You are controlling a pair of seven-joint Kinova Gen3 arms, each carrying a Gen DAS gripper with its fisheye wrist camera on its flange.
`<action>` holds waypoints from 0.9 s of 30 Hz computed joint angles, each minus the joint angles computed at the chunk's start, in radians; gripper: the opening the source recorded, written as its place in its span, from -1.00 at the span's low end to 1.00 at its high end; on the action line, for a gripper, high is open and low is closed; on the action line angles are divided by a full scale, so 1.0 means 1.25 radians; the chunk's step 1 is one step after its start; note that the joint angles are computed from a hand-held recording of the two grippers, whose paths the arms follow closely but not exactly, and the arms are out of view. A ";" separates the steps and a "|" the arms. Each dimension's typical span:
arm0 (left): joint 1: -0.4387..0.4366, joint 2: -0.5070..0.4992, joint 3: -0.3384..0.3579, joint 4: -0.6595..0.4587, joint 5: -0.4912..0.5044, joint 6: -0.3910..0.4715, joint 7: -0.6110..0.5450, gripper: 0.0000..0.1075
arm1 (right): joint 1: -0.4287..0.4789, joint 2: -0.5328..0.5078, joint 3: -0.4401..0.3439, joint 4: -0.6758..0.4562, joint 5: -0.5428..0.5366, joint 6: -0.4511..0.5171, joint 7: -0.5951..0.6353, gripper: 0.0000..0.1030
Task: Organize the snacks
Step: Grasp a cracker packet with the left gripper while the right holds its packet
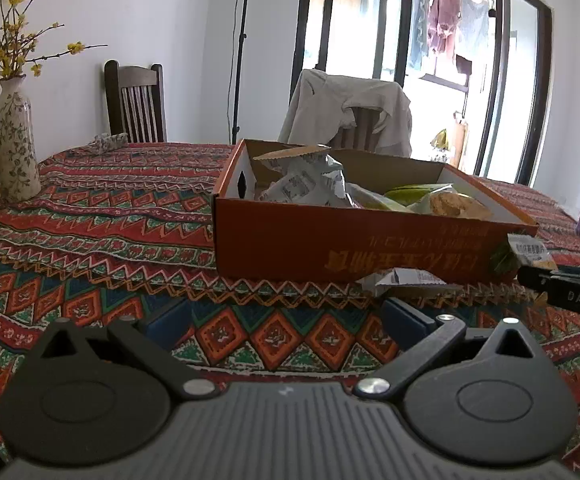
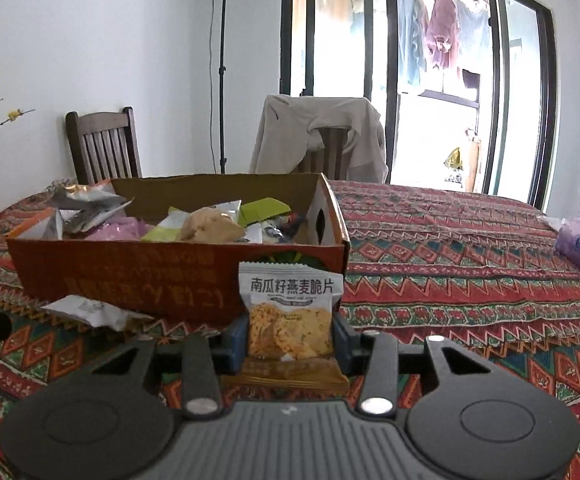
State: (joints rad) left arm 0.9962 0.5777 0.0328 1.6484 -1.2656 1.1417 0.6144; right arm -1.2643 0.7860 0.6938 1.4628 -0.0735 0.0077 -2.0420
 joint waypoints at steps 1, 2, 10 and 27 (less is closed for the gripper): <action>-0.003 0.001 0.002 -0.006 0.006 0.001 -0.012 0.92 | -0.002 -0.001 0.000 0.003 0.000 -0.004 0.001 -0.19; -0.005 0.002 0.003 -0.011 0.010 0.001 -0.021 0.92 | -0.004 -0.001 0.002 0.007 -0.001 -0.009 0.002 -0.19; -0.023 -0.006 0.004 -0.053 0.035 -0.050 -0.109 0.92 | 0.000 -0.007 -0.002 0.028 -0.048 -0.042 0.028 -0.18; -0.055 0.055 -0.056 -0.233 0.197 -0.131 -0.356 0.92 | -0.006 -0.002 0.031 0.055 -0.215 -0.076 0.077 -0.18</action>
State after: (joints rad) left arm 0.9276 0.6464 -0.0366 1.3577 -1.0197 0.9785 0.1696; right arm -1.2718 0.7836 0.7319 1.5321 -0.3427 -0.0873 -1.9460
